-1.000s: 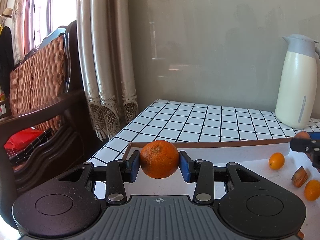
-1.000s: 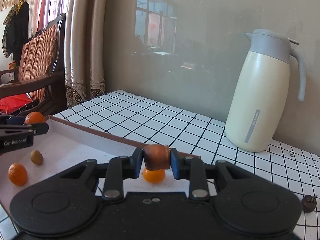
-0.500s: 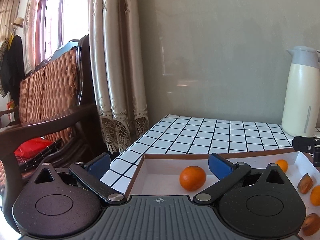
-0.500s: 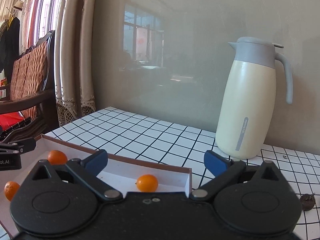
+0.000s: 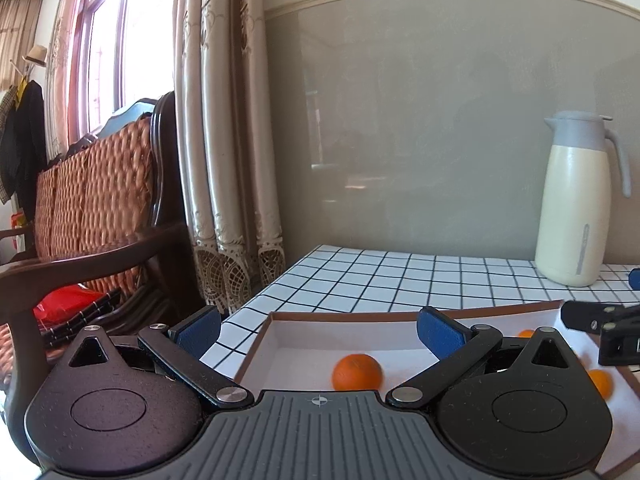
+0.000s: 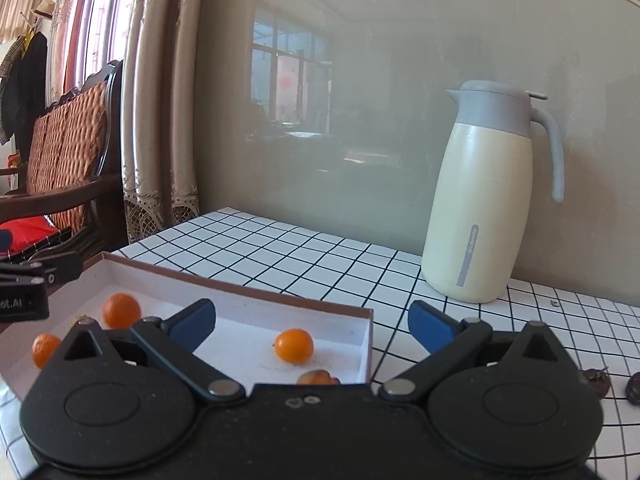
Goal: Organize fruits
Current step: 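Open both grippers to drop the mandarin and reddish piece into the tray, then move both grippers back toward the two dark brown fruits on the table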
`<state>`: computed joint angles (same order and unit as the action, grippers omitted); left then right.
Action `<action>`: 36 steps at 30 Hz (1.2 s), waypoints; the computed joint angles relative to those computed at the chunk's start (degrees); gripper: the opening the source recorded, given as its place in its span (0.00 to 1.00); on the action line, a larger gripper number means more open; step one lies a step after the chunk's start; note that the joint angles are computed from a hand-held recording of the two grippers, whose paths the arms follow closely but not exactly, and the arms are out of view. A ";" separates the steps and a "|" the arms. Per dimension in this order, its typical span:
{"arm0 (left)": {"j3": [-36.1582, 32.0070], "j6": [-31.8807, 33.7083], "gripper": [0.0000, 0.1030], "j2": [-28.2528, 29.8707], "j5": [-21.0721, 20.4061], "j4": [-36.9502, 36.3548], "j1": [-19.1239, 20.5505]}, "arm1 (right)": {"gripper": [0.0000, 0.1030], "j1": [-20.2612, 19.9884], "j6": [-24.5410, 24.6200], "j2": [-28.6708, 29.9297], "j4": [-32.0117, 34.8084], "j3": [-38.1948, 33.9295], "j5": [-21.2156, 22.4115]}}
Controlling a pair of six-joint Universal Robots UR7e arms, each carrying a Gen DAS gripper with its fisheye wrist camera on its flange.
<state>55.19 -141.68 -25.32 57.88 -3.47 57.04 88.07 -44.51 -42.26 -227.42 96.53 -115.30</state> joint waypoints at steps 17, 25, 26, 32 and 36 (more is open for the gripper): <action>4.11 -4.79 1.00 0.87 2.68 2.05 -5.12 | 0.94 -1.98 -0.54 -7.83 -9.08 10.91 -2.39; 3.30 -5.43 1.00 3.71 4.48 3.51 -8.00 | 0.94 -4.27 -0.61 -12.27 -12.10 15.17 -3.06; 3.25 -5.50 1.00 4.03 4.65 3.63 -8.31 | 0.94 -4.59 -0.56 -12.82 -12.36 15.68 -3.13; 1.73 -6.51 1.00 6.58 5.83 5.13 -10.21 | 0.94 -6.68 -0.61 -16.07 -14.80 18.90 -2.49; 0.03 -7.29 1.00 8.65 6.82 6.63 -11.27 | 0.94 -8.47 -0.55 -18.08 -15.59 20.63 -2.86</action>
<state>55.23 -148.97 -16.67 64.69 3.16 45.77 79.60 -45.06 -60.35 -243.01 117.17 -118.16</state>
